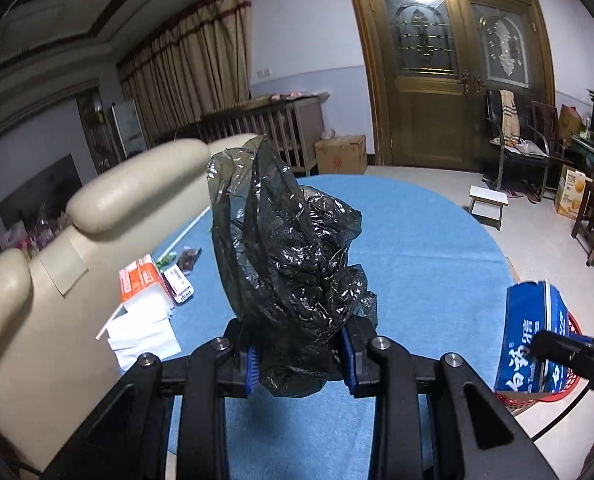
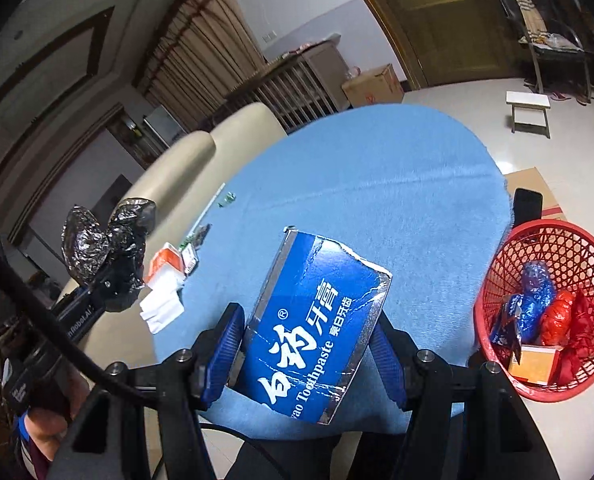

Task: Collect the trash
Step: 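Carry the black bag with the left gripper while the right carries the toothpaste box toward the basket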

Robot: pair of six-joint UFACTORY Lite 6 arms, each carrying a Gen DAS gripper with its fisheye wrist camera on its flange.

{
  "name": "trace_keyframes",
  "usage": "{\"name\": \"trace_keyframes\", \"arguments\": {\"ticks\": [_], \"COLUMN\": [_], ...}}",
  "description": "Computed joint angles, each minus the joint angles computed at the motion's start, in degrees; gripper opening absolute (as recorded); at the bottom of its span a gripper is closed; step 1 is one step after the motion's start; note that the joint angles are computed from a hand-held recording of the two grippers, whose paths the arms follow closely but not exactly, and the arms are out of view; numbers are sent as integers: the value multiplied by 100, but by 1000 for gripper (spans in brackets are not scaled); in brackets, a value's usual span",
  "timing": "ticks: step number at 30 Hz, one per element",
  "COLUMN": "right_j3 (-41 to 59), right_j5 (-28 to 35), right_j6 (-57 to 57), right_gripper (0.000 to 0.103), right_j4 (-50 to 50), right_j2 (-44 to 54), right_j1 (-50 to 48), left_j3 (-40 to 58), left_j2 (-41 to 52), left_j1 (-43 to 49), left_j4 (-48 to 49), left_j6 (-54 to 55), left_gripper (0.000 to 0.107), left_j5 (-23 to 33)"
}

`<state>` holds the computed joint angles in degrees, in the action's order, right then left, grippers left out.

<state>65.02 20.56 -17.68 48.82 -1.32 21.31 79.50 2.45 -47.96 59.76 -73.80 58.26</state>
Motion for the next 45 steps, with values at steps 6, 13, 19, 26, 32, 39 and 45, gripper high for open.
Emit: {"name": "trace_keyframes", "arguments": {"ticks": [6,13,19,26,32,39,45], "right_j3": [-543,-974,-1332,-1640,-1795,-1899,-2024], "right_j5": [87,367,646,1153,1426,1617,1842], "right_j6": [-486,-1007,-1466,-2002,-2105,-2117,-2279], "right_gripper": [65,65,65,65,65,65,65], "right_j4": [501,911,1376,1848,1974,1936,1991], "right_j2": [-735,-1259,-1643,-1864,-1992,-2144,-2298], "right_j1": [-259,-704,-1260,-2060,-2496,-2759,-3101], "left_j3": [249,658,1279,1984,2349,2622,2782], "left_j2": [116,499,1029,1668,1986,2204,2319], "left_j1": [-645,-902,-1076,-1267,-1376,-1492,-1586], "left_j4": [197,101,39,-76,-134,-211,-244], "left_j6": [-119,-5,227,460,598,640,720], "left_gripper": [34,34,34,34,34,34,34], "left_j5": [564,636,705,802,848,898,935]}}
